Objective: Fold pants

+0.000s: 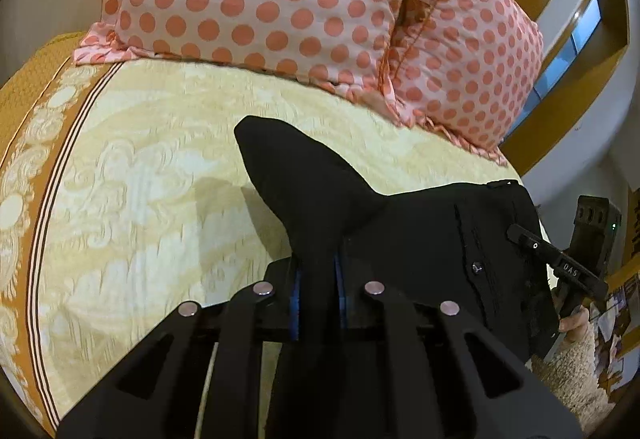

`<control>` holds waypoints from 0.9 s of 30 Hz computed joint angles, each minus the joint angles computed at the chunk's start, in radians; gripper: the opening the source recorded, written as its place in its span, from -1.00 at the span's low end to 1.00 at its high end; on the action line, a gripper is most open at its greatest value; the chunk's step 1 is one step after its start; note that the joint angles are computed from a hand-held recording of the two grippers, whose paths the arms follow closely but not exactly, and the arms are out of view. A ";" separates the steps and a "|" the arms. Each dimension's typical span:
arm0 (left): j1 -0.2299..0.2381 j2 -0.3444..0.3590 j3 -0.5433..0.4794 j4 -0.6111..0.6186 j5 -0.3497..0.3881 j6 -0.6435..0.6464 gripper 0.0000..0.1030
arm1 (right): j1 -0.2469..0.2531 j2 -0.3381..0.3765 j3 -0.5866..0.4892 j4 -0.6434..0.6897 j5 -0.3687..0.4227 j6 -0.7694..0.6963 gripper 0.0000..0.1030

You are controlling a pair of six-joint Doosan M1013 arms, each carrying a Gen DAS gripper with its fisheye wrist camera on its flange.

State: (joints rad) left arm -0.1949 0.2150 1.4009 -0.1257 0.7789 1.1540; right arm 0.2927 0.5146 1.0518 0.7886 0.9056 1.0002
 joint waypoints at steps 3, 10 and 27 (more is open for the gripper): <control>0.001 0.032 -0.061 0.045 0.002 -0.010 -0.77 | 0.007 0.027 -0.065 -0.032 -0.037 -0.006 -0.66; 0.007 0.153 -0.232 0.202 -0.013 -0.058 -0.75 | 0.003 0.135 -0.242 -0.081 -0.120 0.121 -0.66; -0.030 0.168 -0.210 0.364 0.022 -0.214 0.45 | 0.089 0.077 -0.145 -0.939 -0.264 0.779 0.13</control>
State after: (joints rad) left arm -0.2254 0.3832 1.1906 0.2386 0.8010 0.9403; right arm 0.3818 0.5914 0.9064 -0.1504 0.6420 1.7790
